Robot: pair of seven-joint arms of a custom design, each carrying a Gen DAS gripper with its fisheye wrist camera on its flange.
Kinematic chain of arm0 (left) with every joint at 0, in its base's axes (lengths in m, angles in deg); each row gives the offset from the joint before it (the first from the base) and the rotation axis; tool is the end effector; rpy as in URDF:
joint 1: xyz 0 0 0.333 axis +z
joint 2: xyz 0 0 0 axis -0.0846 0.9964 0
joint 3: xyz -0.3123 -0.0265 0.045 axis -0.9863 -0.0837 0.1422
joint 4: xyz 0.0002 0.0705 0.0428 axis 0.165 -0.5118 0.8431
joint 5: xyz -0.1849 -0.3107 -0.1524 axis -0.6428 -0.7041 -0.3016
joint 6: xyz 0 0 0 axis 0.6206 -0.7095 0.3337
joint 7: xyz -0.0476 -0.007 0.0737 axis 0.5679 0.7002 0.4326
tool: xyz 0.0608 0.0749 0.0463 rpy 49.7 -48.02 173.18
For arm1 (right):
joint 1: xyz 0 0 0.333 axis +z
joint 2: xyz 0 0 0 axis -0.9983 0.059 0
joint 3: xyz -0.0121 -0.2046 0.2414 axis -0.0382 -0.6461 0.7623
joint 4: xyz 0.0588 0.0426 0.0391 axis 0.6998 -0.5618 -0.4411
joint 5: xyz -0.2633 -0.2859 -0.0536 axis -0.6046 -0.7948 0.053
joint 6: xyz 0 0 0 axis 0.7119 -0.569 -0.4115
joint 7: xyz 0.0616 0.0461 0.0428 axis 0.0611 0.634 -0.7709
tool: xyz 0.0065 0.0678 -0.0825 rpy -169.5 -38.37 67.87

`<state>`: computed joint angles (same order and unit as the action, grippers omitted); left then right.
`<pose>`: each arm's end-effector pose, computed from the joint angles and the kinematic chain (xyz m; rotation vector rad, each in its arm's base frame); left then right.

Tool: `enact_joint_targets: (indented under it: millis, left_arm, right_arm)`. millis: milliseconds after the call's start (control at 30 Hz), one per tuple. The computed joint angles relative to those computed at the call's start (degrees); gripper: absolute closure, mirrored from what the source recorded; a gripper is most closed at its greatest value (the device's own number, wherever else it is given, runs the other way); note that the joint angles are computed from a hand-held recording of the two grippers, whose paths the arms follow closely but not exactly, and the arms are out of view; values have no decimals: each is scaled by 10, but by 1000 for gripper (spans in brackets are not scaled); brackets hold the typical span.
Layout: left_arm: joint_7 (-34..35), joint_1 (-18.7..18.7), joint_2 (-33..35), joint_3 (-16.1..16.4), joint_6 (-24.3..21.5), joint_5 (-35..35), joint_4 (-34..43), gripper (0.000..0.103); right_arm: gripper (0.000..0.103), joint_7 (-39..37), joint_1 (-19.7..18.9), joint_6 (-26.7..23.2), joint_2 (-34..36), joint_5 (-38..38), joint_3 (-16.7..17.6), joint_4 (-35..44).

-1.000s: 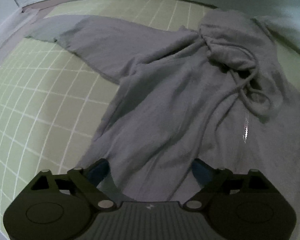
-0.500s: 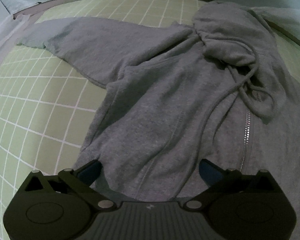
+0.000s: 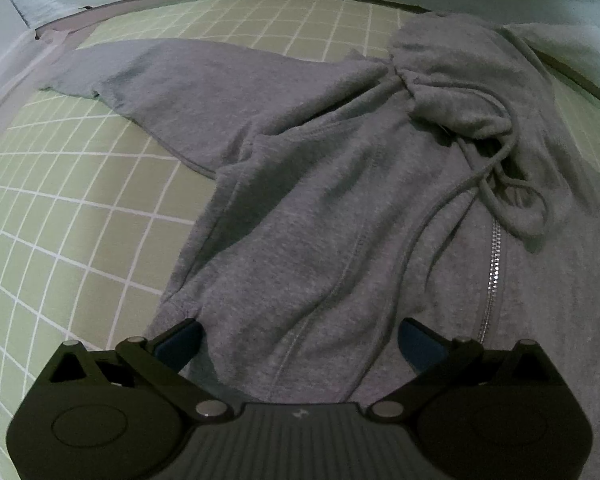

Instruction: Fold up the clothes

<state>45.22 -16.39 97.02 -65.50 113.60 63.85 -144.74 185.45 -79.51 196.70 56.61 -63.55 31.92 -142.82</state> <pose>0.6325 -0.1881 0.4769 -2.4120 1.4104 -0.2360 0.6932 -0.0260 0.5694 -1.1705 2.1148 -1.4216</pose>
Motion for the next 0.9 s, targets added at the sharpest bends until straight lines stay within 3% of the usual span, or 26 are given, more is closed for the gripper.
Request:
enact_joint_targets:
  millis: [133,233,367,433,467,500,533,700,800,900]
  left_arm:
    - [-11,-2,-3,1,5,7,-7,0]
    - [-21,-3,-6,2,10,15,-14,0]
    - [-34,-6,-8,2,21,31,-23,0]
    - [-35,-5,-8,1,21,30,-24,0]
    - [-35,-5,-7,1,21,30,-23,0]
    - [-35,-5,-6,1,20,29,-22,0]
    - [-35,-5,-6,1,19,28,-21,0]
    - [-37,-6,-3,1,16,28,-17,0]
    - [-38,-6,-3,1,17,28,-18,0]
    - [-41,-7,-4,1,18,31,-20,0]
  right_arm:
    - [99,76,2,5,-8,-73,-18,0]
    - [99,97,-10,-2,-21,-66,-10,-36]
    - [97,55,-37,-26,-30,53,12,-88]
    - [96,75,-50,-15,-42,120,16,-118]
    - [84,101,-53,-6,-52,140,15,-135]
    - [66,138,-53,0,-64,142,12,-152]
    - [58,177,-53,5,-77,138,10,-168]
    - [49,285,-76,104,-102,158,16,-225]
    - [48,347,-87,179,-101,176,12,-246]
    - [46,390,-88,223,-90,172,4,-244]
